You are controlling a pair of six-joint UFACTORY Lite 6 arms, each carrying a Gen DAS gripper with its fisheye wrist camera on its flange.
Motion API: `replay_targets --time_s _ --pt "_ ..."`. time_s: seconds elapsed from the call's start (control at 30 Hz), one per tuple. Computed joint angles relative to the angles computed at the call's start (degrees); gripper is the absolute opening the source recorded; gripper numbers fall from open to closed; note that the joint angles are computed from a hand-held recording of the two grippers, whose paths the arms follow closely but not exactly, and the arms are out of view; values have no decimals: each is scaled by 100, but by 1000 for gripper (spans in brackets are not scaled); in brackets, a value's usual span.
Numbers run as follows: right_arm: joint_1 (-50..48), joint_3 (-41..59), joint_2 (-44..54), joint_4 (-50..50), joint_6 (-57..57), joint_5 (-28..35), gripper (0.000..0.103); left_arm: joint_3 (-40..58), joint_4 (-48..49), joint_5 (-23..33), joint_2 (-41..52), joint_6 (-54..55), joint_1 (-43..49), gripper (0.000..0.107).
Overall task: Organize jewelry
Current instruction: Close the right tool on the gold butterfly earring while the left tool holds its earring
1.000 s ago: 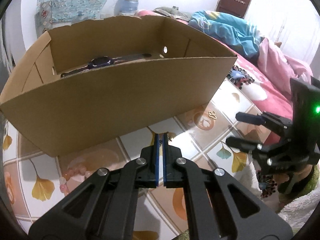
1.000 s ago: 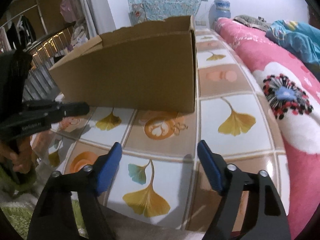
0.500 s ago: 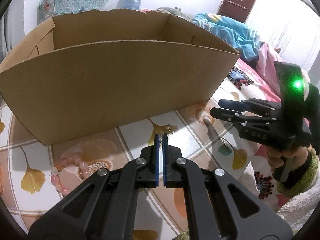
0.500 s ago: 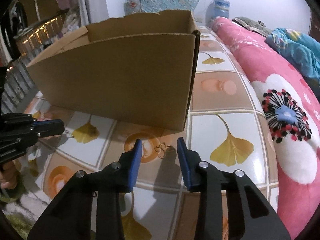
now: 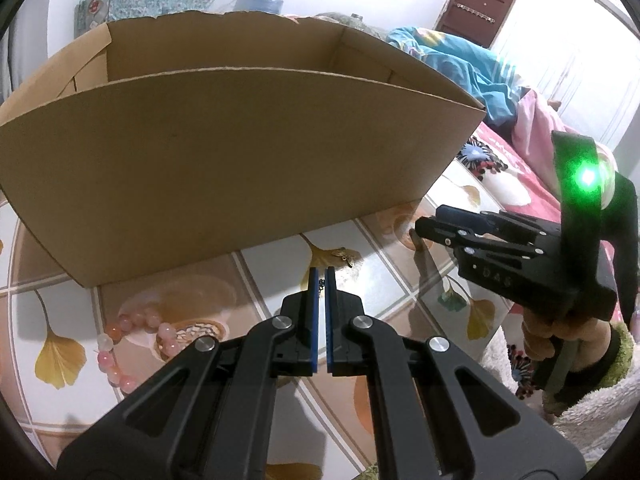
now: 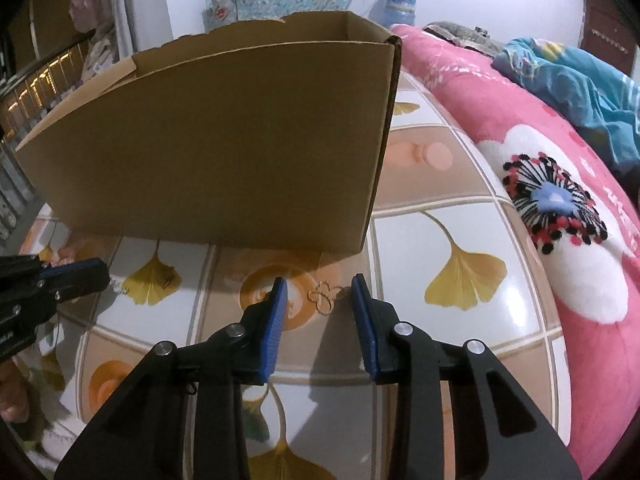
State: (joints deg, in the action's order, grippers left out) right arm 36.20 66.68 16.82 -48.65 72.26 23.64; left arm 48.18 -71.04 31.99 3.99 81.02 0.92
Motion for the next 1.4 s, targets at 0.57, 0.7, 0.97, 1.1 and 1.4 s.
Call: replay_targets --time_s 0.57,0.7,0.97,1.1,1.4 --pt "-153 -155 -117 232 -573 -430 12 -30 -44 -12 42 40 33 2" --pt "-175 -216 -169 278 -627 -503 7 -38 -65 -23 46 68 27 2" --pt "-377 -555 -556 885 -1221 -837 5 -54 -93 -38 38 104 36 2" --pt "-538 -645 -717 1624 -2128 -811 5 -57 -113 -34 43 130 52 2" --pt "-447 -540 -512 1799 -2433 -698 5 -70 -51 -10 -8 105 62 2"
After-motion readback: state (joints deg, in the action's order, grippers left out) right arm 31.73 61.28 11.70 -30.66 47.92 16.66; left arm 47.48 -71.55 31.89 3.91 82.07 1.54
